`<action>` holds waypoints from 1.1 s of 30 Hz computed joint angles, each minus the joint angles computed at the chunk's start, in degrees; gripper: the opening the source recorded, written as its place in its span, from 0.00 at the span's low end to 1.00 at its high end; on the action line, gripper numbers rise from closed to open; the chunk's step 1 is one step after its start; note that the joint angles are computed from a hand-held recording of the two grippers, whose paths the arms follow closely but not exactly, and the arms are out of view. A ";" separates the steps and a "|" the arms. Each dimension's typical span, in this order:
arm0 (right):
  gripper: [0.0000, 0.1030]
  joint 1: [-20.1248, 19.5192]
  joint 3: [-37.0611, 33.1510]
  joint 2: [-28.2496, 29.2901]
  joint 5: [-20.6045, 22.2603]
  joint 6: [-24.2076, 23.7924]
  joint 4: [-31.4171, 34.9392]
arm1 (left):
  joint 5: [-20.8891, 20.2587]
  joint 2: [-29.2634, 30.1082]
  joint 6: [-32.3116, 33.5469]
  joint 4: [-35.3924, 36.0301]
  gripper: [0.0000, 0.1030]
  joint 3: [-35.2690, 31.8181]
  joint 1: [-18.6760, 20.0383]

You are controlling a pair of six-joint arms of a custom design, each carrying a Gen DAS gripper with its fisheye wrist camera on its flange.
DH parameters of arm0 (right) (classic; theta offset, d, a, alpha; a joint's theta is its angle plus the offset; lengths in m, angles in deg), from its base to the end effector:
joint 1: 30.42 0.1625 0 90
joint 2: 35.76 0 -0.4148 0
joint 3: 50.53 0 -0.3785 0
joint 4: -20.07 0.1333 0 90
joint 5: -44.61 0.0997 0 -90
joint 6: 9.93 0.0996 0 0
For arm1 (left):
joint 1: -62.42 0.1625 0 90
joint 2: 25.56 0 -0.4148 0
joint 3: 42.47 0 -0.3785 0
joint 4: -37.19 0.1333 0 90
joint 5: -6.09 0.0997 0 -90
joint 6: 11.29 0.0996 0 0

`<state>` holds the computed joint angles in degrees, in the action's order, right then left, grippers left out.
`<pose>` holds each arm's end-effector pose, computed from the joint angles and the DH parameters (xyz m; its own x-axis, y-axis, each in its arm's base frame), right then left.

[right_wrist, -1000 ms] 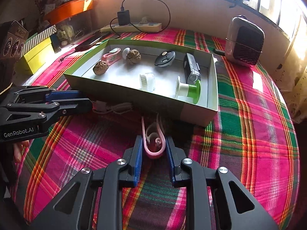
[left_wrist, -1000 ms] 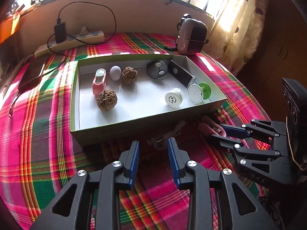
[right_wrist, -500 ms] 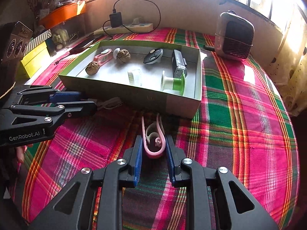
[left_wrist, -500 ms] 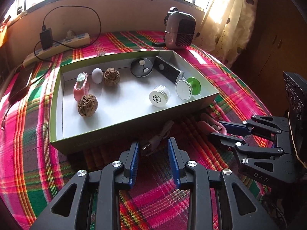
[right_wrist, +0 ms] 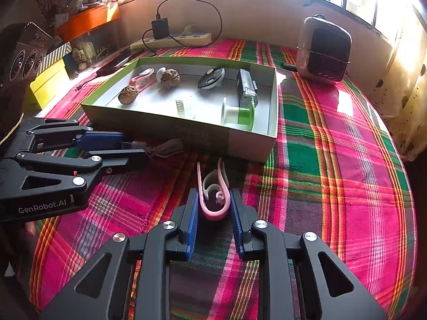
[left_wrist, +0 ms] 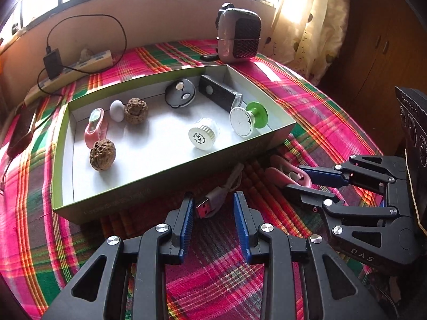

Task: Organize objects
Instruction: 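Close left gripper on the white USB cable while right gripper holds the earhook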

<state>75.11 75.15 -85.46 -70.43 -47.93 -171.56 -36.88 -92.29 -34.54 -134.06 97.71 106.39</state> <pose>0.2187 -0.4467 0.0734 -0.5779 -0.5868 0.5672 -0.7578 0.6438 -0.1062 -0.1301 -0.4120 0.1270 -0.7819 0.1158 -0.6125 0.4401 0.7984 -0.4109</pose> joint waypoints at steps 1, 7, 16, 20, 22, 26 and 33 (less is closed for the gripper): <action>0.23 -0.03 0.03 -0.05 0.00 -0.02 0.01 | 0.77 0.27 0.11 0.33 0.27 -0.13 -0.06; 0.23 -0.24 0.07 -0.24 0.15 -0.15 0.02 | -2.10 -0.66 0.90 1.23 0.27 -0.07 0.32; 0.23 -0.22 0.15 -0.27 0.14 -0.14 -0.05 | -1.29 0.70 0.66 1.85 0.27 -0.87 -0.18; 0.23 -0.31 0.18 -0.33 0.04 -0.33 -0.22 | -0.01 1.57 1.25 2.09 0.27 -1.20 -0.53; 0.23 -0.34 0.22 -0.26 0.03 -0.40 -0.45 | 0.09 1.70 1.15 1.73 0.27 -1.25 -0.42; 0.23 -0.28 0.23 -0.11 -0.14 -0.42 -0.85 | 0.25 1.85 0.14 1.51 0.27 -1.37 -0.30; 0.23 -0.21 0.20 -0.17 -0.08 -0.23 -0.67 | 1.19 2.29 -0.38 0.25 0.25 -0.89 -0.57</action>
<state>74.90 75.35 -85.62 -70.51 -48.15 -172.23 -35.69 -90.00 -34.92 -133.81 96.83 105.82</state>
